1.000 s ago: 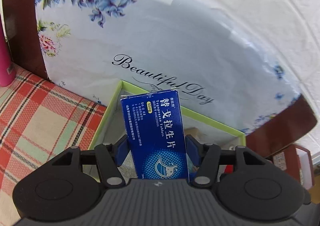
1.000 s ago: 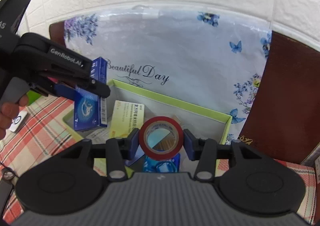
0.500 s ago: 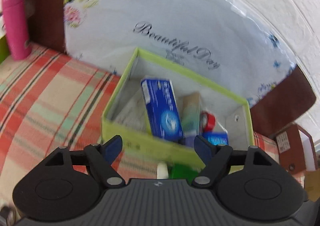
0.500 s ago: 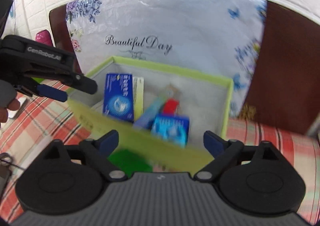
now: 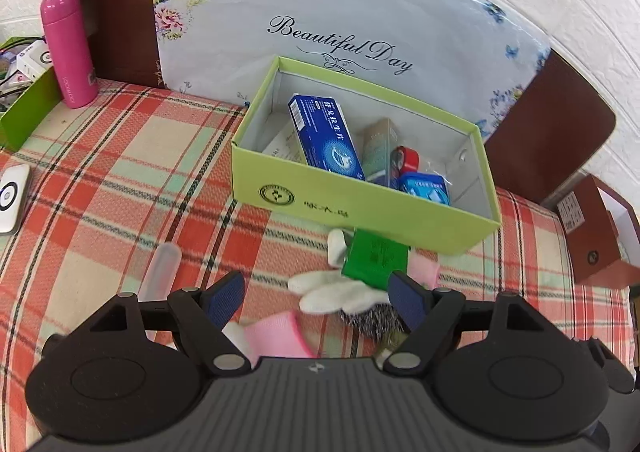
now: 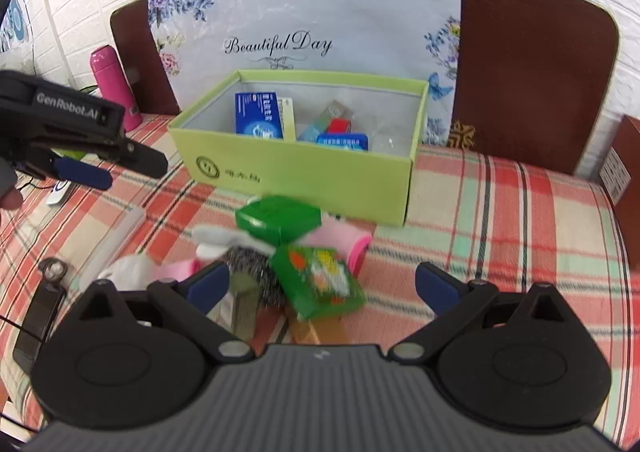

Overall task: Organize objects
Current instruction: 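Move the left gripper to the white glove while the right approaches the gold box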

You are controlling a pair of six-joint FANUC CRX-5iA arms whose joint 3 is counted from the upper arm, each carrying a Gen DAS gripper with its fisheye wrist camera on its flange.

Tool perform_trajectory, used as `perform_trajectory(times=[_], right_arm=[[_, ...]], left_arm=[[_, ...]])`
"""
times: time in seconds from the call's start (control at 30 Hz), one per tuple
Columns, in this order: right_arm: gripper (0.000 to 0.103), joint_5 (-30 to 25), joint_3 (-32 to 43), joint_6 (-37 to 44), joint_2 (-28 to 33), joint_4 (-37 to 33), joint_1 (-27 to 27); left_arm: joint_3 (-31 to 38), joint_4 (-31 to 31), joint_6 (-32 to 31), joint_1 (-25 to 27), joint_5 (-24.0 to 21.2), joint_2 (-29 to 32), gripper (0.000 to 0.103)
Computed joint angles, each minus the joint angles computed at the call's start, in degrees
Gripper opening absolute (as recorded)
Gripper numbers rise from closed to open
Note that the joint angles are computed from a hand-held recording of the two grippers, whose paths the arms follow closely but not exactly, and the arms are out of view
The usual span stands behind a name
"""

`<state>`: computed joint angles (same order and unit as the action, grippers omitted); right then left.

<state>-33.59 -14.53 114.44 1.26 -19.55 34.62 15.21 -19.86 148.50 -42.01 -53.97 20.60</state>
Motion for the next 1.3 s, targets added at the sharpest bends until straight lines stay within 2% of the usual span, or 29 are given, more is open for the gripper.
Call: perform_trajectory(times=[0.27, 0.6, 0.83, 1.0, 1.13, 1.27, 1.3], right_arm=[[0.101, -1.2, -4.1, -1.5, -4.1, 0.9, 0.1], [0.101, -1.4, -6.3, -0.3, -6.7, 0.4, 0.4], [0.100, -2.6, -7.2, -0.8, -6.6, 2.0, 1.5], [0.100, -2.9, -7.5, 0.8, -6.9, 2.2, 2.1], [0.100, -2.7, -7.6, -0.2, -6.8, 2.8, 2.0], [0.100, -2.4, -7.8, -1.3, -6.7, 3.8, 2.0], [0.100, -2.3, -8.0, -1.7, -6.8, 4.3, 2.1]], left_arm=[[-1.8, -1.2, 1.5, -2.1, -0.9, -2.0, 0.082], [-9.7, -0.1, 5.1, -2.2, -2.9, -6.1, 0.082], [-17.2, -0.3, 7.0, -1.0, 2.0, -9.1, 0.082], [-19.0, 2.2, 3.7, 1.3, 4.5, -8.4, 0.082], [-20.0, 4.7, 0.5, 2.6, 8.5, -7.2, 0.082], [-17.8, 6.8, -1.4, 3.3, 7.3, -3.6, 0.081], [-17.7, 7.3, -2.0, 3.4, 7.3, -3.1, 0.078]])
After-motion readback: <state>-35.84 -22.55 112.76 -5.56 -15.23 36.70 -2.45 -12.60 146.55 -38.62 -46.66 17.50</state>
